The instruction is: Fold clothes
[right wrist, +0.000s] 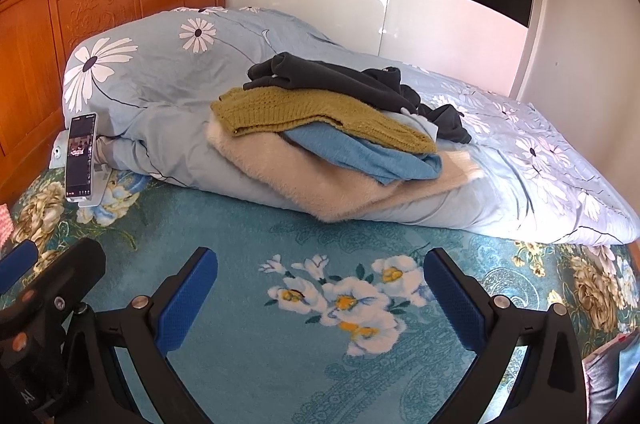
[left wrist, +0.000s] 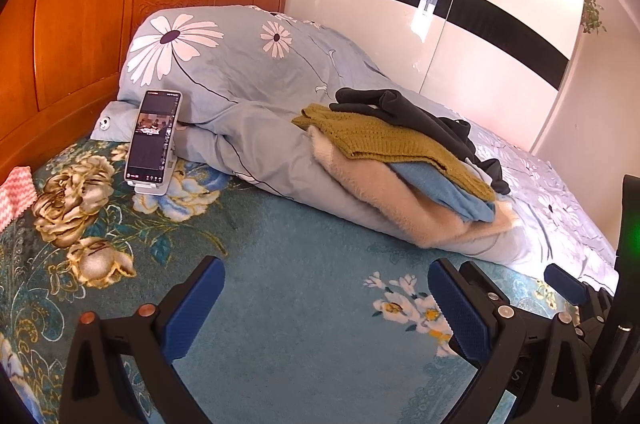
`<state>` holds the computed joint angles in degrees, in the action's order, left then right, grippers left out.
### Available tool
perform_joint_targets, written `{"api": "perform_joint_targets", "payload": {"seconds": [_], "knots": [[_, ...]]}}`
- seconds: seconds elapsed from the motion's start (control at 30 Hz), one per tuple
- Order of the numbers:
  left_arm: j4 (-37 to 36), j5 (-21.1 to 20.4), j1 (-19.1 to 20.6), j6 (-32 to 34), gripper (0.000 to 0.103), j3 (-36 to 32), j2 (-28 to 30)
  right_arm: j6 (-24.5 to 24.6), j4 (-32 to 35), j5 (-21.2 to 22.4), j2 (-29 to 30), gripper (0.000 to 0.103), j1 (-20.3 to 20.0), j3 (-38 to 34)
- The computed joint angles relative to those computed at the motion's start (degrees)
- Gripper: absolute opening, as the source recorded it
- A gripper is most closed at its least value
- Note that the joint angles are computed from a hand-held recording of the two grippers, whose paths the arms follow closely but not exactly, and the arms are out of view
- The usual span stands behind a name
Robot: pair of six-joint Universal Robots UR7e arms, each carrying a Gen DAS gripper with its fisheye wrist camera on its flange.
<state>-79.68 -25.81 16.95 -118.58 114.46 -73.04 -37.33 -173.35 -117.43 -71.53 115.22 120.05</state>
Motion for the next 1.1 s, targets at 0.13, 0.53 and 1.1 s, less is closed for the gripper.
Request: {"api": "perform_joint_targets", "payload": {"seconds": [0.13,0.53,1.1], "knots": [[1.4,-0.4,-0.2,-2.5,0.103,1.2,-1.2,0.8,1.7,-0.4,0.8,0.103,-0.4,-1.2],[7.9,-5.6,-1.7,-9.8,0.103,6.4,-4.2,3.3,11.9,-4.6,17.9,0.102,1.0,-25.5],[0.9,-10.3,-4.0,-6.0,0.103,17.4,-12.7,0.8,17.2,-17.5,49.6,0.095,7.4,-63.5]]}}
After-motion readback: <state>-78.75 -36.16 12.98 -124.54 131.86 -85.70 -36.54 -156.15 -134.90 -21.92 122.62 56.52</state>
